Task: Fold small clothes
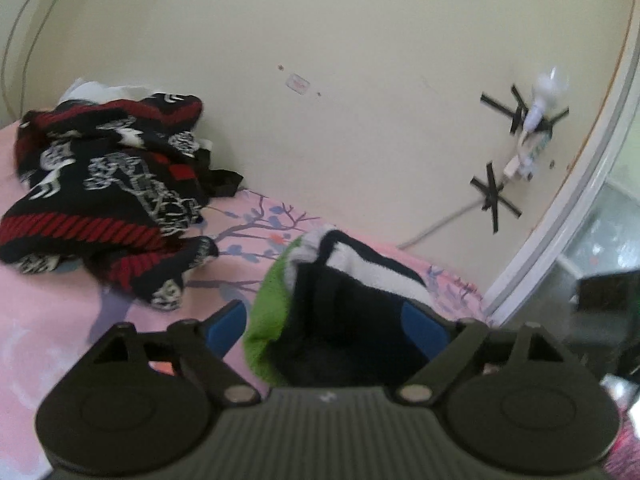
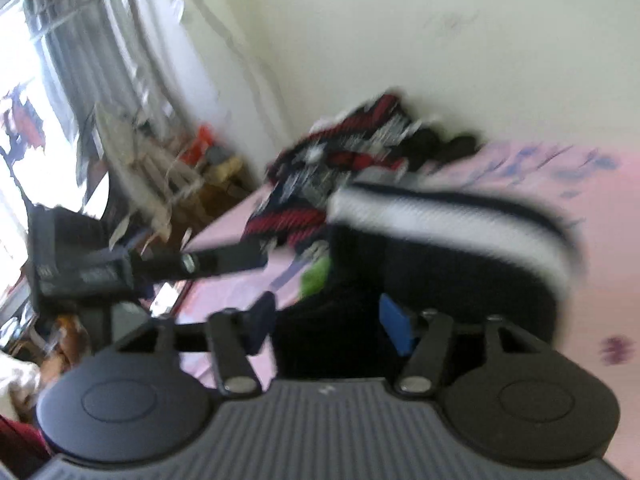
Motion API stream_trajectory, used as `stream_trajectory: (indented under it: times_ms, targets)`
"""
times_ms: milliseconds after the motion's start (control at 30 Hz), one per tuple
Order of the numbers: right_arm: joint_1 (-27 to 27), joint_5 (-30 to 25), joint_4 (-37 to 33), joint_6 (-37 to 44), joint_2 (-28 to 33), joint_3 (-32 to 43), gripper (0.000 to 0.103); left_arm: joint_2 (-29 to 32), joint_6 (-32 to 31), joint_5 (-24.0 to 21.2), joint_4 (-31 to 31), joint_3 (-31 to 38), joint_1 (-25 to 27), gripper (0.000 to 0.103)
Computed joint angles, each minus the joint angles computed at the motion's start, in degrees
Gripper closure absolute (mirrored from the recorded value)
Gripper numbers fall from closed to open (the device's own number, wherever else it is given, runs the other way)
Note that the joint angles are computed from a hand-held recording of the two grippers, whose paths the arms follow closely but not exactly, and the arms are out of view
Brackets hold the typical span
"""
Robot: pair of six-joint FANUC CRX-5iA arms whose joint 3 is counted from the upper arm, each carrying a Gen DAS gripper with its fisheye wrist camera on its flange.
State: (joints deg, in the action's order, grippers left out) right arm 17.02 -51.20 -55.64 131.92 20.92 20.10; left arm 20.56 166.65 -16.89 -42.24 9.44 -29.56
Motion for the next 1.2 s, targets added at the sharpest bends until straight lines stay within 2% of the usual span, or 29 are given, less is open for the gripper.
stream_trajectory:
  times_ms: [33,100,200,233,267,300,333,367,400,467,500,567,633,700,767,833,967,1033,1067,1100,1167,1200]
  targets:
    - [-0.4,1.7,-0.15,-0.17,-0.24,-0.04,0.058,1.09,-2.08,-1.01,1.18,1.28,-0.13,0.015]
    - [-0.08,4.48,1.56,-2.45,0.05,1.05,0.062,3.36,-4.42,-4.19,1.89,4.31,-0.82,0.015]
    - [0.47,4.18,2.32,-4.0,3.48,5.5,0.065,6.16,-7.44,-9.26,3.29,8.18,-1.44,0.018]
    - [1.53,4.37,4.83,-5.92,4.8,6.87,0.065,7.0,-9.09,-10.74,4.88,9.15,-1.33,0.019]
    - [3.4,4.72,9.98,-9.38,6.8,8.77,0.066,7.67,-10.91,-12.02,6.7,9.84,-1.13,0.026]
    - [5.34,5.36,15.22,-12.78,8.71,10.07,0.073,8.38,-13.06,-13.56,8.75,10.6,-0.91,0.036]
    - [7.05,7.3,19.65,-15.73,10.74,10.57,0.093,9.27,-15.52,-15.88,10.9,11.66,-0.71,0.04]
    - [7.77,10.87,21.08,-15.8,11.25,9.33,0.096,10.44,-18.33,-18.55,13.4,12.93,-0.45,0.042]
    - [7.49,11.45,19.73,-15.08,11.67,9.73,0.096,10.79,-19.2,-18.67,14.59,12.77,-0.15,0.039]
    - [6.8,8.05,20.13,-18.09,12.42,12.02,0.096,9.42,-19.13,-14.94,17.09,9.37,1.05,0.036]
    - [6.57,7.69,19.78,-17.06,12.2,11.93,0.096,9.08,-19.97,-14.18,18.64,8.54,1.59,0.032]
    - [5.3,7.55,15.73,-13.39,10.84,10.69,0.091,8.62,-21.46,-13.38,20.79,7.54,2.27,0.028]
    - [1.5,5.27,5.45,-7.99,8.71,9.0,0.056,8.26,-21.36,-14.15,19.67,7.75,1.83,0.024]
    - [-2.0,7.54,-3.9,-1.73,4.74,3.35,0.053,7.77,-21.89,-14.36,18.82,7.68,1.39,0.013]
    - [-4.58,9.15,-8.45,0.25,1.88,-1.28,0.052,7.11,-23.4,-12.17,20.25,6.38,1.72,0.009]
    - [-6.2,7.47,-8.06,-3.85,1.41,-2.97,0.05,7.39,-27.18,-9.83,23.83,5.81,2.43,0.006]
    - [-6.91,3.27,-5.4,-8.92,2.89,-3.37,0.05,8.78,-30.49,-9.68,27.08,6.72,2.78,0.001]
    - [-7.25,1.34,-6.52,-9.84,4.38,-2.53,0.05,9.12,-35.0,-7.12,33.58,4.82,3.84,0.001]
    - [-7.72,-0.47,-7.97,-10.4,5.58,-1.33,0.05,9.3,-39.18,-5.07,39.17,3.01,4.56,0.001]
    - [-7.67,-1.41,-8.86,-11.63,6.74,-0.18,0.047,9.65,-40.57,-3.99,41.76,2.31,4.78,0.001]
    - [-6.87,-1.97,-9.12,-13.76,8.85,2.15,0.032,9.79,-38.05,-3.62,39.5,2.77,4.41,0.001]
    - [-6.24,-1.75,-8.7,-14.02,9.43,2.9,0.031,10.16,-36.33,-4.42,37.88,3.79,4.09,0.001]
